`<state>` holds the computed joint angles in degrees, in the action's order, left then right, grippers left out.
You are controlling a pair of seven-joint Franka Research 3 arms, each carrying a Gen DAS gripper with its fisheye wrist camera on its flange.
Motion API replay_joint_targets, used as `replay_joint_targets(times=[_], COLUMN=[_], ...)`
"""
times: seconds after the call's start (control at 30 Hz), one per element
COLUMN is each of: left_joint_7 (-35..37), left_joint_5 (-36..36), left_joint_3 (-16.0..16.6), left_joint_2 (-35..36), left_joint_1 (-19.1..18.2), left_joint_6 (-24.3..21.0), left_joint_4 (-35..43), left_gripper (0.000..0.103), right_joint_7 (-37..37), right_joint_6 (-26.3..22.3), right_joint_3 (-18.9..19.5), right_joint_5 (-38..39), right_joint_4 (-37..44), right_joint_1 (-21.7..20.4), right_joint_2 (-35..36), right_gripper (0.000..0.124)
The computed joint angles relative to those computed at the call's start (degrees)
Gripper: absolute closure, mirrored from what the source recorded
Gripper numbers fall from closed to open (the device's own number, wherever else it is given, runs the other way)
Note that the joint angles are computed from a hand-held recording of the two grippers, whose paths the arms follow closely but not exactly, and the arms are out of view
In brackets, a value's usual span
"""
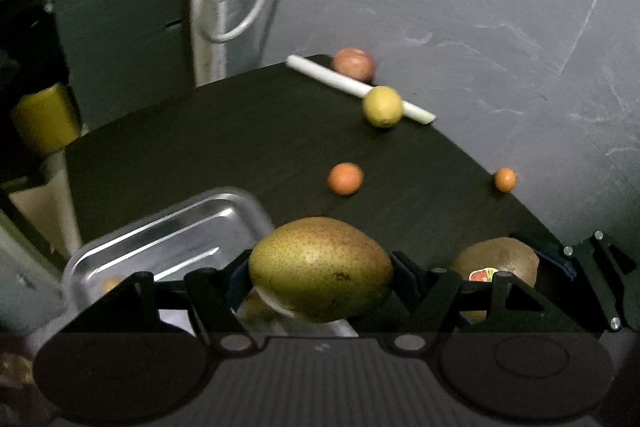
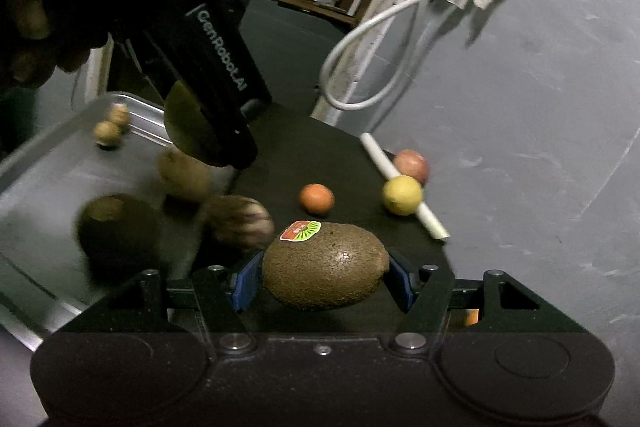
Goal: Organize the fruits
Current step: 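Carry the pear and the kiwi over the steel tray with both grippers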
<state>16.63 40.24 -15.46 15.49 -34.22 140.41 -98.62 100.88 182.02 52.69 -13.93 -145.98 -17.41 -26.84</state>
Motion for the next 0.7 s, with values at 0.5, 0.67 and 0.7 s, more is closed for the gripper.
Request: replay_joint_targets(times=[0.5,0.67,0.7], left_joint_7=[-7.1,-8.3,-8.4], left_joint_5=[-1.5,-3.2,-3.6], left_joint_3=[-3.8,-4.9,-5.1], left_joint_2=[-14.4,-16.6,-17.1], left_joint_1=[4.3,4.9,5.0], left_joint_6=[6.5,8.1,8.2], left_joint_4=[-19.9,-23.4,-23.9], left_gripper=[0.028,0.028,0.028], right_joint_7=[6.5,7.2,7.3], right_joint_6=[-8.3,-10.7,-11.0], right_joint_3=[-5.3,-10.5,-11.5], right_joint_5=[-3.6,-4.4,-4.6], right_joint_4=[1.7,1.2,1.1], right_joint_1=[13.9,20.8,22.1], right_joint_2=[1.1,2.1,2.2], right_gripper=[0.058,0.058,0.058])
